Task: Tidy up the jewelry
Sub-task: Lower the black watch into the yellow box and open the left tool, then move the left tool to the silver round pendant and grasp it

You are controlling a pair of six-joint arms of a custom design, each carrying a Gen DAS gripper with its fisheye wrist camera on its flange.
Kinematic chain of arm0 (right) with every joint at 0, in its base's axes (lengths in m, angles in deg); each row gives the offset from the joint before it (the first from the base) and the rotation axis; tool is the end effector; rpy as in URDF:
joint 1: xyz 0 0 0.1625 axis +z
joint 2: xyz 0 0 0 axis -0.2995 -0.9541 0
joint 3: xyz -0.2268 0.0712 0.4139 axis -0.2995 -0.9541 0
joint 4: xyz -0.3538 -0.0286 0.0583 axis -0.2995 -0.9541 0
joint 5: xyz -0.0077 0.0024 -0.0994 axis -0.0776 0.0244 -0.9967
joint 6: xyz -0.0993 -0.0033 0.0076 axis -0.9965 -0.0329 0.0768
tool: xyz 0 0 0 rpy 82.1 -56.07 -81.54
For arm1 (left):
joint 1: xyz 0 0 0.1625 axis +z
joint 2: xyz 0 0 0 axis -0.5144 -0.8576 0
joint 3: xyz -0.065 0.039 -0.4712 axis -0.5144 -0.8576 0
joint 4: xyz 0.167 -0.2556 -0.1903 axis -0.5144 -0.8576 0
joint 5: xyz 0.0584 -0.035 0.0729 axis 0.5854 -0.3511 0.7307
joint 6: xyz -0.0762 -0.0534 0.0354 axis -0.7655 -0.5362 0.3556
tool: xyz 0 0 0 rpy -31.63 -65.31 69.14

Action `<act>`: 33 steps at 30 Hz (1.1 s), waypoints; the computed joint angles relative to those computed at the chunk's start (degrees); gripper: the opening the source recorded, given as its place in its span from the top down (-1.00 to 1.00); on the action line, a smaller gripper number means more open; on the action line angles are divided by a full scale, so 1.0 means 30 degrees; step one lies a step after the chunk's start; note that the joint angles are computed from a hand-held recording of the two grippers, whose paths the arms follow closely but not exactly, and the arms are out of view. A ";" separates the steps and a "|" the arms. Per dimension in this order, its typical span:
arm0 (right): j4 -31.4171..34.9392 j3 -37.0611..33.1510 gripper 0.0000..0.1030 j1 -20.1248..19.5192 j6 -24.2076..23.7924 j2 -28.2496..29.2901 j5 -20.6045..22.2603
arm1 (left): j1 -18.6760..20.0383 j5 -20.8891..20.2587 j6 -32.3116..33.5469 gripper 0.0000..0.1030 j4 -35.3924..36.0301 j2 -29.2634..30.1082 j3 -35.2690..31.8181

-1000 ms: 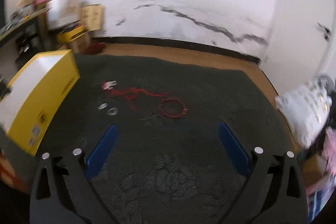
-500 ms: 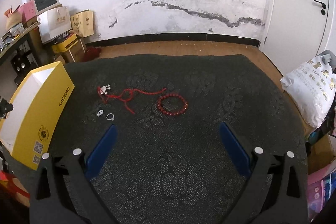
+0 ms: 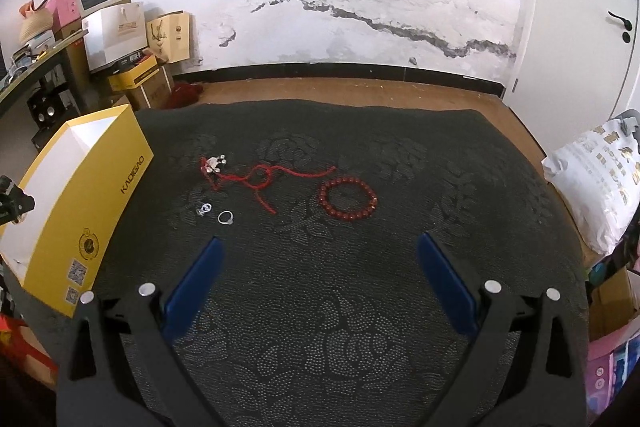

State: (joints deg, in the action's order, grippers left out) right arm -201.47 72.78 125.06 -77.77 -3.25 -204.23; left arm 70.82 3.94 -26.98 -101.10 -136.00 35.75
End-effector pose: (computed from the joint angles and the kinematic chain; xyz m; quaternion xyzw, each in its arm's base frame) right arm 0.2145 -0.4613 0.3242 0.1357 -0.8549 0.3606 0.3474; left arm -0.3024 -0.5413 0.2332 0.0073 0.8414 -0.3252 0.4317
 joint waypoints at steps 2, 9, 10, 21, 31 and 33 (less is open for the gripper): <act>-0.0096 -0.0037 -0.82 0.0037 -0.0211 0.0039 -0.0002 | 0.0087 -0.0136 0.0159 -0.21 -0.0144 -0.0003 0.0017; -0.0066 0.0021 -0.82 -0.0038 -0.0342 -0.0121 -0.0017 | 0.0191 -0.0521 -0.0097 -0.21 0.0193 0.0214 -0.0096; -0.0092 0.0054 -0.82 -0.0075 -0.0304 -0.0180 0.0007 | 0.0203 -0.0534 -0.0083 -0.22 0.0108 0.0230 -0.0067; -0.0079 0.0485 -0.82 -0.0640 -0.0051 -0.1157 0.0472 | -0.0771 0.0415 0.0945 -0.88 -0.1608 0.0734 0.0277; 0.0162 0.0519 -0.82 -0.1435 0.0329 -0.2043 0.0296 | -0.2029 -0.1475 0.8436 -0.88 -0.9435 0.4371 -0.1295; 0.0223 0.0524 -0.82 -0.1600 0.0479 -0.2194 0.0333 | -0.1958 -0.1397 0.9846 -0.88 -1.0403 0.5515 -0.1755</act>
State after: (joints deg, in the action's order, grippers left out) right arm -200.80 74.35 120.26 -76.33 -9.83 -203.23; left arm 64.94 -0.25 2.56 -132.31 -119.46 30.49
